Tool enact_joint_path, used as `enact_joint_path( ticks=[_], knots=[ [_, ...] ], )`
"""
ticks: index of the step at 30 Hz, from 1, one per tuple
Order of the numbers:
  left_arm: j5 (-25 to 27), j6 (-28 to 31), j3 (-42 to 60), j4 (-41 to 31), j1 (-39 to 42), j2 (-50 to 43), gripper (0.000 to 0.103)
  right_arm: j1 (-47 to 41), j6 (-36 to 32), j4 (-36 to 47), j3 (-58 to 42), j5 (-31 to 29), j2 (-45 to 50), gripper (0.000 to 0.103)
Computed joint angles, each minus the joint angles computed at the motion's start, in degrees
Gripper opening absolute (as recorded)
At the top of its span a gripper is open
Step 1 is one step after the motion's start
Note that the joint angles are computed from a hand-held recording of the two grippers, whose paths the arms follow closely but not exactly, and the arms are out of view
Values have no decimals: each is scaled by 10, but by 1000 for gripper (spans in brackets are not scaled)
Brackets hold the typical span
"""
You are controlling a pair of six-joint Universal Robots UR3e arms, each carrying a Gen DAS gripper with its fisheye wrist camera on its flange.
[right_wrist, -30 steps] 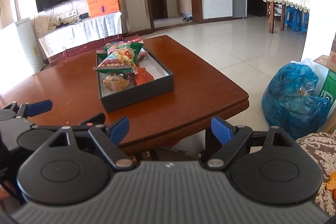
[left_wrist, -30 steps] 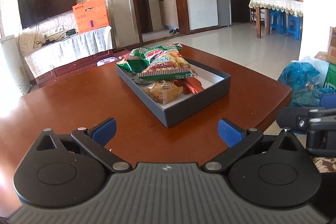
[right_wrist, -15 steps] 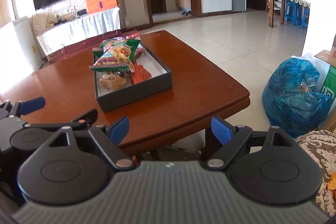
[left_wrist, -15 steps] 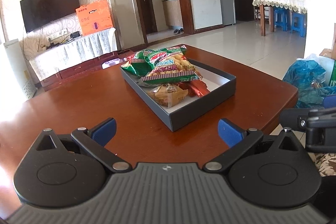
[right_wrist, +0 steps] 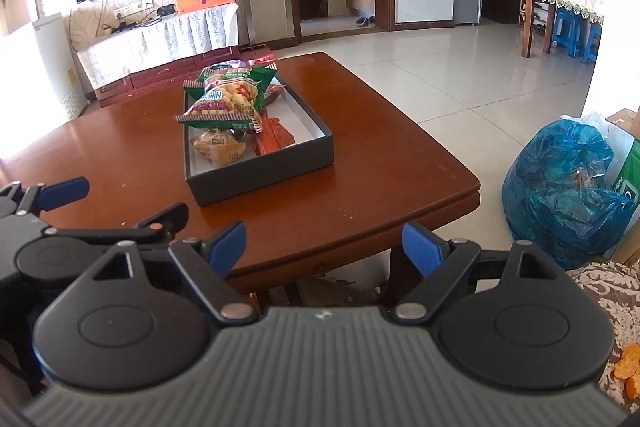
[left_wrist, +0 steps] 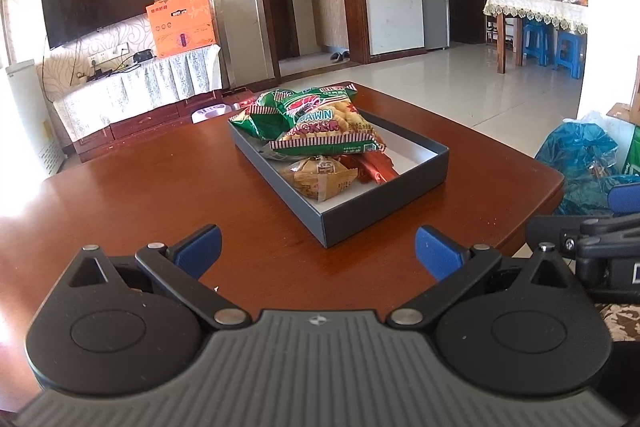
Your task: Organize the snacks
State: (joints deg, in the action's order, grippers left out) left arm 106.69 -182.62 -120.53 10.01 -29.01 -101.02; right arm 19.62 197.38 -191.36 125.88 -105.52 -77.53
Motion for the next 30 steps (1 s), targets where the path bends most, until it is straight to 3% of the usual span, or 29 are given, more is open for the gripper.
enact_joint_path(
  ticks=[30],
  knots=[
    [14,8,1,19,-2,-16,103,0,-8,27,-20,4,6,87]
  ],
)
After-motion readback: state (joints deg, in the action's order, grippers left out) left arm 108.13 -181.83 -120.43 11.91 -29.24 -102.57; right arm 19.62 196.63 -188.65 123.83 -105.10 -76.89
